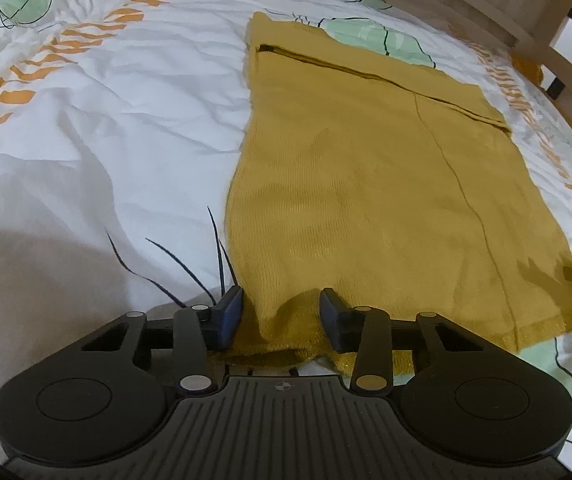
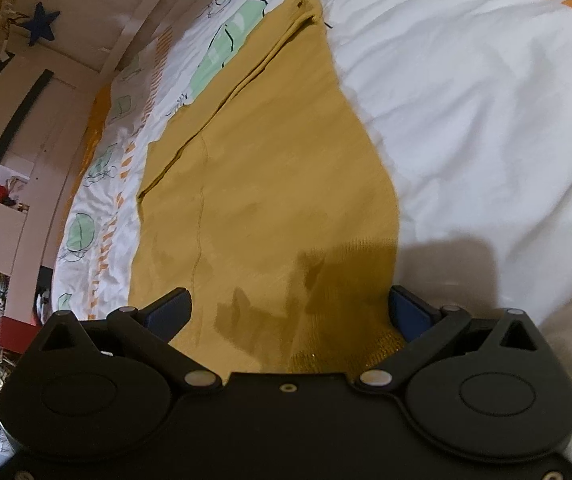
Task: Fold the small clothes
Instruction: 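Close both tools on the ribbed hem of the yellow sweater, then lift the hem with both tools and carry it toward the collar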
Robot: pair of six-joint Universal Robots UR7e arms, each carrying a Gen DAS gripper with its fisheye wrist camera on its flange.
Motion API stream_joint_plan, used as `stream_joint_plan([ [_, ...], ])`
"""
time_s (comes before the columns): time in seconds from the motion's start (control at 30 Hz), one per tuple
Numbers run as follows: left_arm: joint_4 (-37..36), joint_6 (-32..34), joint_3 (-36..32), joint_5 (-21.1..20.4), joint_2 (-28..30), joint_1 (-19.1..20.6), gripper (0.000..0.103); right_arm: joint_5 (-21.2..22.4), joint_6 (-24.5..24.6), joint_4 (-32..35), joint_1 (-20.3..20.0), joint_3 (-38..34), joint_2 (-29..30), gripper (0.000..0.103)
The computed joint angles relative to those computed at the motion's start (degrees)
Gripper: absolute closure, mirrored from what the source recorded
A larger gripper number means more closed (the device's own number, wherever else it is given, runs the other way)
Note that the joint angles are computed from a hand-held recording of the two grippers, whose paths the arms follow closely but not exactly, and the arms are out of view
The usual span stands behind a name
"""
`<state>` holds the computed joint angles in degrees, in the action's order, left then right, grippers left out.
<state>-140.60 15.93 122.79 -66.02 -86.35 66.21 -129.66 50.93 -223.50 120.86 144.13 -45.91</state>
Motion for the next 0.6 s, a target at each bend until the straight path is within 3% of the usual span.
stream_joint_plan([
  [0.2, 0.0, 0.2, 0.3, 0.5, -0.4, -0.1, 0.072, -0.9, 0.2, 7.7, 1.0, -1.4, -1.8, 0.003],
  [0.4, -0.2, -0.9, -0.4, -2.9, -0.5, 1.5, 0.091, -3.5, 0.5, 15.4, 2.8, -3.0, -2.8, 0.05],
  [0.43, -0.2, -1.2, -0.6, -3.9, -0.6, 1.9, 0.092, -2.4, -0.9, 13.0, 2.5, -2.8, -2.3, 0.069],
  [0.47, -0.6, -1.4, -0.7, -4.7, -0.6, 2.2, 0.093, -1.4, -1.8, 11.2, 2.3, -2.6, -1.8, 0.08],
  [0.6, -3.5, -2.5, -0.4, -6.8, -1.1, 2.6, 0.094, -5.0, -5.4, 9.5, 4.5, -4.2, -0.2, 0.084],
])
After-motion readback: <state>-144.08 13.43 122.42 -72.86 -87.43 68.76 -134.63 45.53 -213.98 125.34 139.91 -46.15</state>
